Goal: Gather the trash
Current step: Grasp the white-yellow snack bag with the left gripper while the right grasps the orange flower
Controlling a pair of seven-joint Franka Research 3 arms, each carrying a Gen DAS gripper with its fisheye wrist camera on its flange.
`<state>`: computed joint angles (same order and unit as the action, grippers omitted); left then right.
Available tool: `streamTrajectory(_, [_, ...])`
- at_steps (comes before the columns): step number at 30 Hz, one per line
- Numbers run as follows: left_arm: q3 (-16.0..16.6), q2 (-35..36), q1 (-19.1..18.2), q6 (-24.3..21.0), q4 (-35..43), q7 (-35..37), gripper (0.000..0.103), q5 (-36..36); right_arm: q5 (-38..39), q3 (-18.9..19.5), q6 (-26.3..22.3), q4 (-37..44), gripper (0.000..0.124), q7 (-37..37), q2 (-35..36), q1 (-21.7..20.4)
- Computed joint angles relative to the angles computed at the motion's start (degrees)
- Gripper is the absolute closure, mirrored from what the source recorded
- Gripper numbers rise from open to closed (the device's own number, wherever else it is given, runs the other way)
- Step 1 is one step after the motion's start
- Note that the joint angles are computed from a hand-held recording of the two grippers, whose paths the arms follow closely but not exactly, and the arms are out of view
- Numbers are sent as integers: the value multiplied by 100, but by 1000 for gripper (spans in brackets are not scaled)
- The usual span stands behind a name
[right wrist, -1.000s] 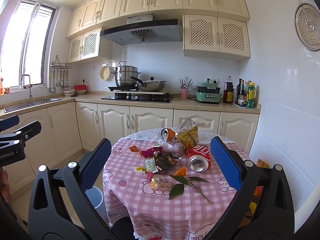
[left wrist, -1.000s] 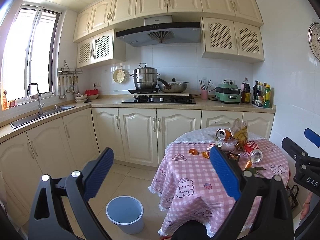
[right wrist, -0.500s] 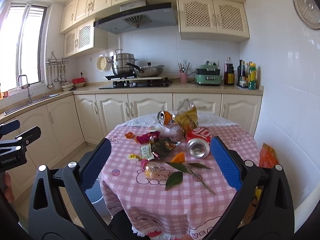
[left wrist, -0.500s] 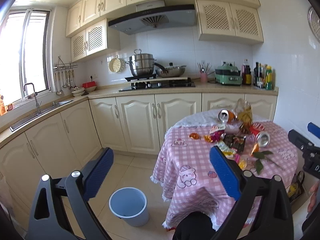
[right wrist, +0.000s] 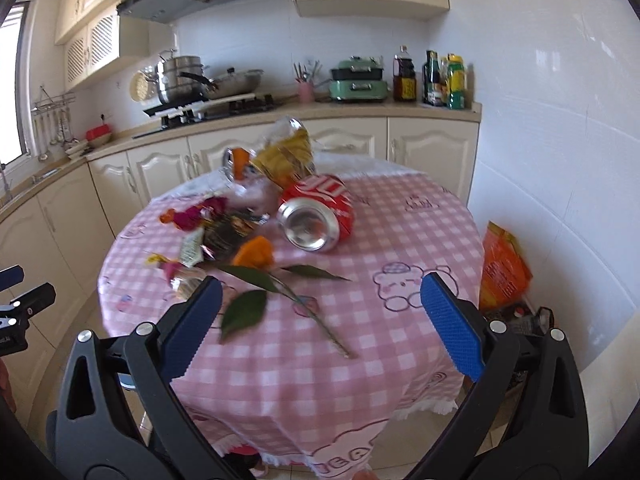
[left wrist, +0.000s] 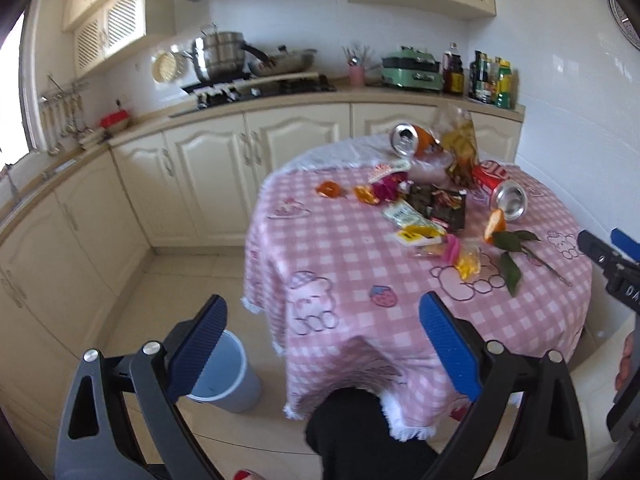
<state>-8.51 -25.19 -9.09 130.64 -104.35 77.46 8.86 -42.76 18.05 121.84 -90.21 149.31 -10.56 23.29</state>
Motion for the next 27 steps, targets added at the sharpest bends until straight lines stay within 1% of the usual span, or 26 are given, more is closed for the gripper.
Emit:
streamTrajectory(2, [139, 254, -211, 22, 167, 209, 8, -448, 74, -60, 61, -99, 27, -14, -17, -22])
streamTrajectory(5, [96, 662, -301, 103, 500, 360, 8, -698, 61, -85, 92, -136, 27, 1, 25, -72])
streamTrajectory(9, [0, 1231, -385, -6, 1047, 337, 8, -1152, -169, -84, -25, -100, 27, 130, 101, -104])
streamTrajectory(11, [-131, 1513, -336, -116, 1321, 66, 9, -1056, -244, -113, -16, -129, 27, 182, 101, -101])
streamTrajectory(12, [-186, 1709, -319, -261, 1531, -136, 9, -1030, -242, -140, 20, -157, 27, 185, 93, -101])
streamTrajectory(14, [-218, 1938, -314, -388, 1772, -300, 9, -1153, -184, -173, 51, -173, 27, 141, 99, -93])
streamTrajectory(16, [-382, 2276, -313, -636, 2145, -745, 9, -487, -122, -198, 81, -193, 27, 107, 106, -89])
streamTrajectory(17, [-406, 2398, -333, -736, 2282, -785, 14, -397, -99, -205, 93, -189, 27, 99, 119, -90])
streamTrajectory(18, [-397, 2459, -337, -755, 2340, -730, 21, -515, -52, -226, 132, -190, 27, 76, 133, -90])
streamTrajectory(19, [-379, 2488, -327, -749, 2350, -654, 34, -698, -22, -236, 153, -188, 27, 53, 143, -87])
streamTrajectory(20, [-360, 2485, -311, -652, 2301, -547, 41, -924, 21, -249, 177, -161, 27, 7, 175, -83])
streamTrajectory(21, [-349, 2460, -299, -538, 2233, -429, 44, -1078, 65, -259, 194, -115, 27, -58, 221, -72])
streamTrajectory(22, [-347, 2425, -296, -465, 2175, -305, 53, -1122, 83, -259, 198, -68, 27, -111, 273, -53])
streamTrajectory(23, [-340, 2362, -290, -405, 2096, -239, 59, -1144, 112, -271, 195, -13, 27, -183, 323, -31])
streamTrajectory(25, [-304, 2166, -270, -172, 1855, -139, 63, -1230, 177, -300, 182, 140, 27, -345, 454, 28])
streamTrajectory(26, [-262, 2056, -259, -65, 1723, -14, 66, -1402, 240, -323, 164, 265, 27, -482, 557, 70])
streamTrajectory(27, [-220, 1954, -251, 1, 1615, 84, 67, -1551, 336, -354, 115, 439, 27, -686, 694, 122])
